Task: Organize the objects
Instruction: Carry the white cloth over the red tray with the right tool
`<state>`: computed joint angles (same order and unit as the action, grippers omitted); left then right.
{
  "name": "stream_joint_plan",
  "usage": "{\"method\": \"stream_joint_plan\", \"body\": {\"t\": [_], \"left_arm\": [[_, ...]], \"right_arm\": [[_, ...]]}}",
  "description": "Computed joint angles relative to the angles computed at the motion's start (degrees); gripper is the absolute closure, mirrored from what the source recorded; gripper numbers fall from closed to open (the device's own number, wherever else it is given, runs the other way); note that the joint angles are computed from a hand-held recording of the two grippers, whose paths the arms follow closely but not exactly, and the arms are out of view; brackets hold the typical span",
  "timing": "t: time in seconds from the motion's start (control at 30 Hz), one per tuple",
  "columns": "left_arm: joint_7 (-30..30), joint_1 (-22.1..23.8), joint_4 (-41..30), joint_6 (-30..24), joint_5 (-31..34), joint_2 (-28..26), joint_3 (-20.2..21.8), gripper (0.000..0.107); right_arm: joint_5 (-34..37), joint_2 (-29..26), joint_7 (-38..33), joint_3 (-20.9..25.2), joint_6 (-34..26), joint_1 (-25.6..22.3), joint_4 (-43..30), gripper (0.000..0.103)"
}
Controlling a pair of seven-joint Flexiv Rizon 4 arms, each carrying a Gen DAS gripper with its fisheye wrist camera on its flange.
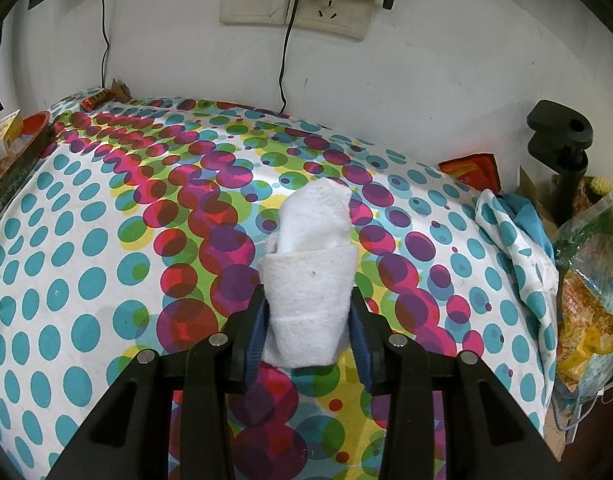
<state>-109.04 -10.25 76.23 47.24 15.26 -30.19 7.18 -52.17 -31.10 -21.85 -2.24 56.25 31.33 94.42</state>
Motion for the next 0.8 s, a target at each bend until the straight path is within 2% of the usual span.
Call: {"method": "stream_joint_plan", "body": {"t": [0.4,0.6,0.8], "left_arm": [[-3.7,-1.5,8.8,5.6,3.0,5.8,0.2,0.046],[-5.8,-3.0,14.2,7.6,6.7,9.5,0.2,0.046],[-5.7,-1.5,21.5,12.2,4.5,13.3,-1.6,0.046]], "right_arm": [[-1.0,-0.2,-0.6,0.1,-2.0,0.4,-0.5,0.066],[-0.6,-0.2,0.0,0.3,-1.5,0.2,-0.5,0.066],[0.4,-0.3,2.3,0.2,-3.0,0.8,-1.1,0.067]]}}
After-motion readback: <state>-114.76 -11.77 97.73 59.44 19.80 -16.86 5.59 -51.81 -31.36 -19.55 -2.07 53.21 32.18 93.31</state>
